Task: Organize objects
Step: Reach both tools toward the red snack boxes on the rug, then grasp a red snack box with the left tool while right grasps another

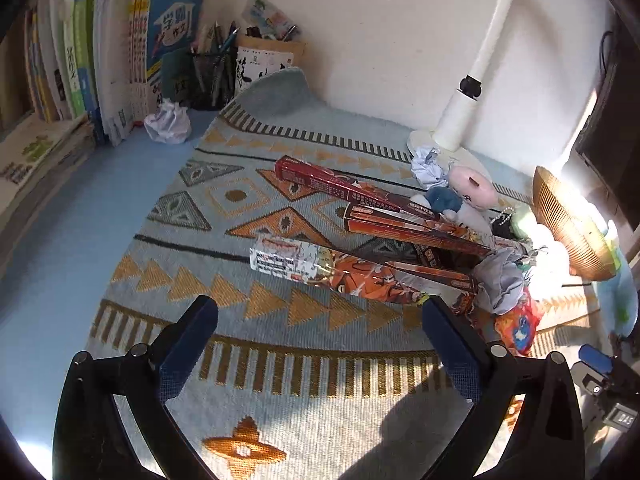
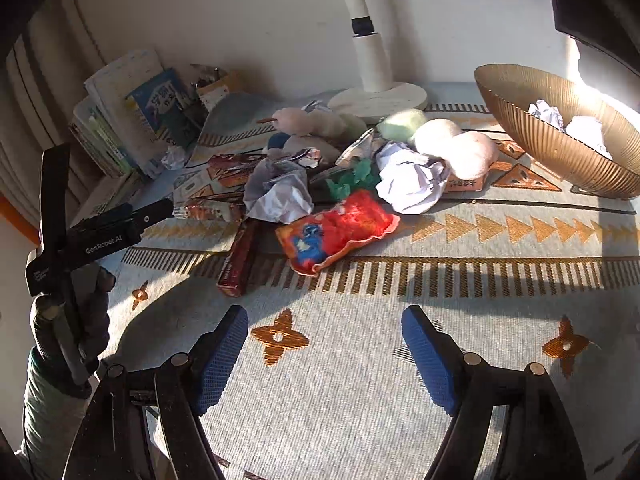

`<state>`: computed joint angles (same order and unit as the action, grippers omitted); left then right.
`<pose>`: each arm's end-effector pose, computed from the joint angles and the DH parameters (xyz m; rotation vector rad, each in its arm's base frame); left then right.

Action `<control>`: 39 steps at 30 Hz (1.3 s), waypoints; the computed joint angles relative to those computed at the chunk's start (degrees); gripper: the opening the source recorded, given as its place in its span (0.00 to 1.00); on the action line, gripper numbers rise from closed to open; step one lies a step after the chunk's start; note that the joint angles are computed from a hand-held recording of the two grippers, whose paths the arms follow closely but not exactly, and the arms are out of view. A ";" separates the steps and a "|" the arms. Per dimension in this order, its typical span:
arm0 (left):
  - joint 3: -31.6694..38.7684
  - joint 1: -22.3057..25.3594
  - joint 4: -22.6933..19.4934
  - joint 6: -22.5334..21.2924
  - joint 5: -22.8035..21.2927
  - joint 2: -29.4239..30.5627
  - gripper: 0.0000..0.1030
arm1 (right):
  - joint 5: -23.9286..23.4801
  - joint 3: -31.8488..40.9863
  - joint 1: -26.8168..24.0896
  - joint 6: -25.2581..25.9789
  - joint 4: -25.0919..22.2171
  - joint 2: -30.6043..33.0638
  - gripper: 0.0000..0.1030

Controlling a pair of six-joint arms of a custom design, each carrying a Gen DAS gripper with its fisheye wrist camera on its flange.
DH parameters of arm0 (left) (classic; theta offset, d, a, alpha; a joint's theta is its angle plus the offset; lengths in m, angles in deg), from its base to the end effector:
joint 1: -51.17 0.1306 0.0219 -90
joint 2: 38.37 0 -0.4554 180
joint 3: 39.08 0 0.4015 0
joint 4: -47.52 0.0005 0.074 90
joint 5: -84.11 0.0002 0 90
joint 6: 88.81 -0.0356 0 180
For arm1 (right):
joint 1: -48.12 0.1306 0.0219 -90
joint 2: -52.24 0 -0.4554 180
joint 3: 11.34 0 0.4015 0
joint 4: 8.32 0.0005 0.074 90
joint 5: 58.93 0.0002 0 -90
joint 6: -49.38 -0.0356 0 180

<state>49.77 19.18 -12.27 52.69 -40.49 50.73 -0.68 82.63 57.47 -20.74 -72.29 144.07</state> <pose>0.4071 -0.2310 0.4946 -0.5938 2.2928 0.1280 0.4773 0.0971 0.5087 -0.8132 2.4030 0.6583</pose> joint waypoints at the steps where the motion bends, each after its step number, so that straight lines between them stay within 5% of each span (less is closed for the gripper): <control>1: 1.32 0.02 -1.72 -5.07 -2.12 0.58 0.99 | -0.34 0.40 1.61 0.65 -1.42 0.15 0.69; 4: 2.80 1.97 -0.38 -21.14 -0.57 0.96 0.99 | 2.19 1.68 5.91 -1.98 -3.07 1.51 0.66; 7: 4.82 5.32 -1.21 -32.03 7.61 2.81 0.99 | 5.08 2.10 8.51 -5.07 -2.44 2.82 0.63; 11: 7.34 7.48 -4.41 -40.49 14.99 6.45 0.97 | 9.20 1.04 10.80 -7.78 0.58 2.79 0.57; 14: 7.47 7.78 -4.29 -43.41 16.71 7.12 0.75 | 12.49 0.32 11.91 -7.23 2.40 2.35 0.30; 15: 7.59 7.86 -4.28 -43.37 17.55 6.96 0.65 | 12.51 0.26 11.80 -6.60 2.26 2.34 0.19; 16: 7.67 7.81 -4.62 -43.34 18.20 6.85 0.54 | 11.67 0.55 11.08 -5.77 1.72 2.61 0.19; 21: 5.41 4.99 -4.00 -41.88 19.12 4.04 0.34 | 7.96 -0.41 7.98 0.13 -1.15 0.95 0.19; 26: 4.26 -0.27 -8.48 -28.37 18.22 1.52 0.22 | 5.18 -3.62 3.44 10.87 -5.16 -2.87 0.18; 31: 1.38 -5.78 -7.84 -15.99 21.72 -1.72 0.21 | 6.54 -5.60 0.75 16.35 -7.59 -4.61 0.19; 33: 0.38 -7.60 -6.19 -13.32 21.02 -2.72 0.22 | 6.80 -4.80 0.88 14.85 -8.28 -3.70 0.23; 35: 0.31 -8.40 -4.90 -10.76 20.49 -2.42 0.36 | 5.43 -3.59 1.43 11.82 -8.18 -2.61 0.24; 39: 1.17 -7.62 -3.98 -9.75 19.25 -0.55 0.36 | 8.35 -4.45 4.27 7.23 -1.87 -3.09 0.27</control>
<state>50.94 11.56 -16.25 42.95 -21.24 50.18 7.67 78.18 61.73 -13.51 -74.16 140.98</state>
